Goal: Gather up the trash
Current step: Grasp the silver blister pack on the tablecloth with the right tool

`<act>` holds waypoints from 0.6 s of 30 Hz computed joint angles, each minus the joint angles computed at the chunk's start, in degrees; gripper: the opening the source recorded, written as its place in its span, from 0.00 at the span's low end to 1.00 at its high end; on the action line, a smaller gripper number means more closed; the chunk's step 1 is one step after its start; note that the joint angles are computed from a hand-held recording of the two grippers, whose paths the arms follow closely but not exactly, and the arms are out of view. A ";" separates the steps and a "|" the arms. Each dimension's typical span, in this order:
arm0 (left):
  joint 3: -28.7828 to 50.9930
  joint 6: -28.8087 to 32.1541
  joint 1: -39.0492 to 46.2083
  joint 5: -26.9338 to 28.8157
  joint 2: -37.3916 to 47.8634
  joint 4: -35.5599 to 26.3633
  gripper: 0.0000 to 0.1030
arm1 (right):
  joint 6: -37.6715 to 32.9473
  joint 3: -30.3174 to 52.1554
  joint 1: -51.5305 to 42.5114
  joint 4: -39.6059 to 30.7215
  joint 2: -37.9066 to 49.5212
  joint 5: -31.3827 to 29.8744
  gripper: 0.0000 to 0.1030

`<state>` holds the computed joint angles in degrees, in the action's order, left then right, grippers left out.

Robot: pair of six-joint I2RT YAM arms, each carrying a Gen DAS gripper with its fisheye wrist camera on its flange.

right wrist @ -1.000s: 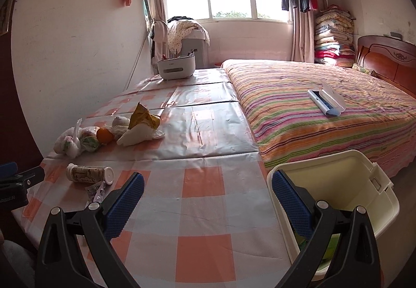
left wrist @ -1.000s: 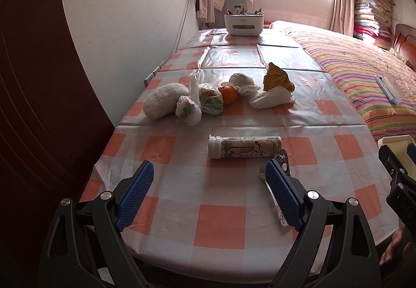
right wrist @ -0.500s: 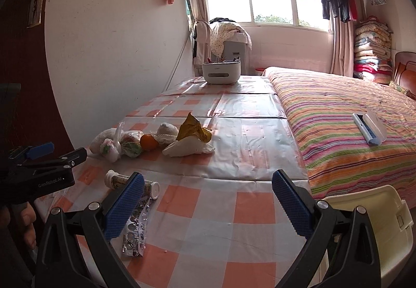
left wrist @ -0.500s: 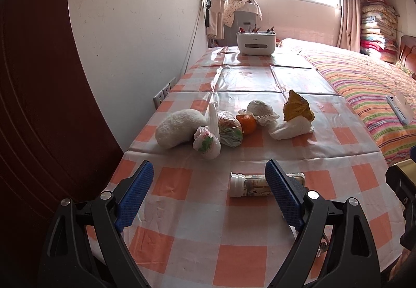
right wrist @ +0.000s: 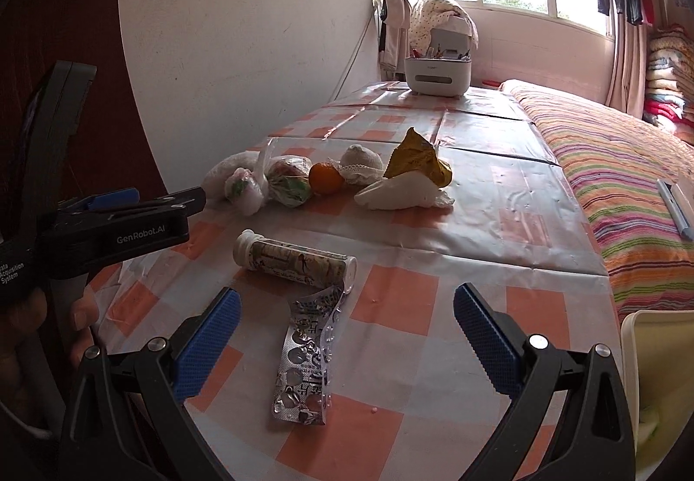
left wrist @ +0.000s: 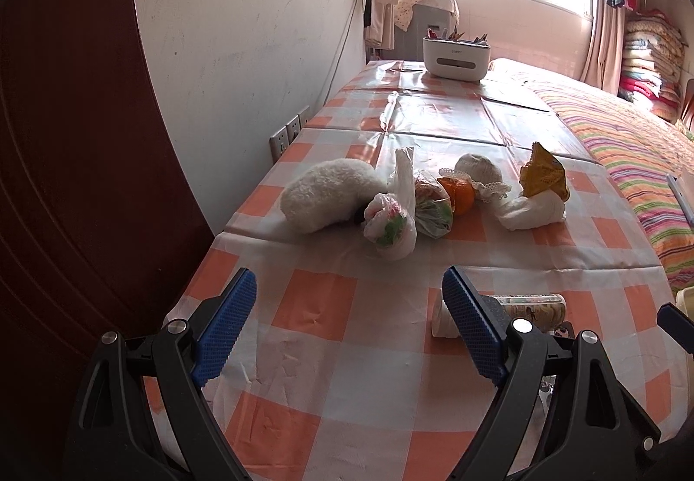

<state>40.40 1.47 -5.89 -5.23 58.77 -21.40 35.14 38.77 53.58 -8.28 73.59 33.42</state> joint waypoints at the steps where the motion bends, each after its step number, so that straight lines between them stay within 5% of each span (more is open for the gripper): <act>1: -0.05 0.21 0.46 0.14 0.06 0.17 0.84 | -0.14 0.59 -0.16 -0.19 0.97 -0.46 0.93; 12: 0.14 1.76 3.75 2.92 0.76 0.05 0.84 | -0.68 5.36 -2.30 -4.21 8.47 -5.18 0.90; 14: 0.25 2.31 3.50 3.34 0.89 -0.24 0.84 | -0.83 6.36 -3.07 -4.88 10.20 -7.10 0.76; 18: 1.40 3.61 3.29 6.76 1.84 -2.25 0.84 | -1.25 7.56 -3.79 -6.48 12.89 -9.05 0.67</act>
<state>41.80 5.08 -2.60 1.53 60.61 -23.65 33.90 46.33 49.79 -14.76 86.48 24.38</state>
